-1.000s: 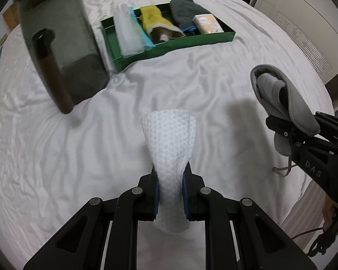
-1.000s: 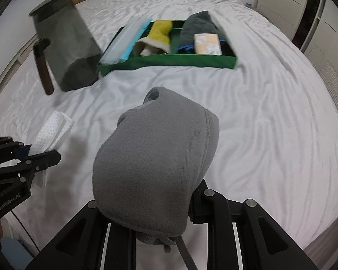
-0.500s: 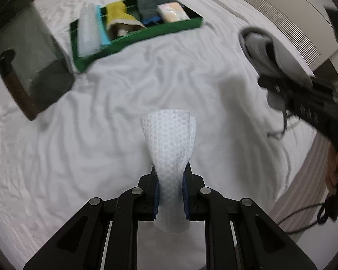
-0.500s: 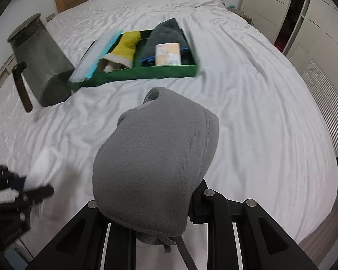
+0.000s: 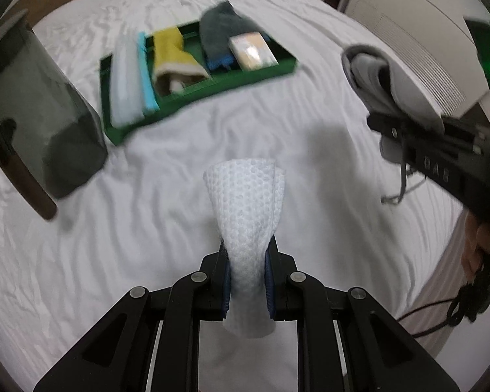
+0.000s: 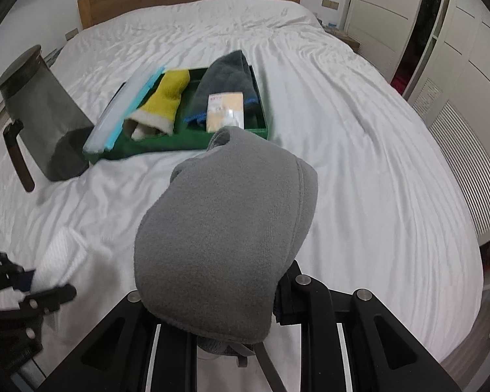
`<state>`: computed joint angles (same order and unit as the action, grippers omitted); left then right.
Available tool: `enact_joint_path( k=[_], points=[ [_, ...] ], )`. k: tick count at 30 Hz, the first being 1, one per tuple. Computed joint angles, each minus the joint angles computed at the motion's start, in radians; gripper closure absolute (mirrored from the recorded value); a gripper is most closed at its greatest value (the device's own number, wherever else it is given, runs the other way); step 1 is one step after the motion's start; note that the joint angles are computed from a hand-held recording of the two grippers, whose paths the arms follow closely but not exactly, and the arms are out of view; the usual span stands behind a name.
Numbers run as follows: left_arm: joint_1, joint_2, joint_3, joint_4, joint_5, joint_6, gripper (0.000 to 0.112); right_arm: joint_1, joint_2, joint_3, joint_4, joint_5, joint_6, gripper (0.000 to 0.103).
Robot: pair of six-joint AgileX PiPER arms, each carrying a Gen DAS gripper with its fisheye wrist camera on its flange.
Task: Organize soft objects
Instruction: 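Lift and carry the white cloth and grey fleece toward the green tray with both tools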
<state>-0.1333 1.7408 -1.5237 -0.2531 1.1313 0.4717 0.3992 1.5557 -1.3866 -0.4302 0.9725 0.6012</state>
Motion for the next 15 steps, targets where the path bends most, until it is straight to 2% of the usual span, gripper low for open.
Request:
enact_joint_path(
  k=[15],
  points=[
    [0.021, 0.209, -0.405, 0.005, 0.033, -0.15, 0.098, -0.05, 0.148, -0.199, 0.007, -0.079, -0.106, 0.084]
  ],
)
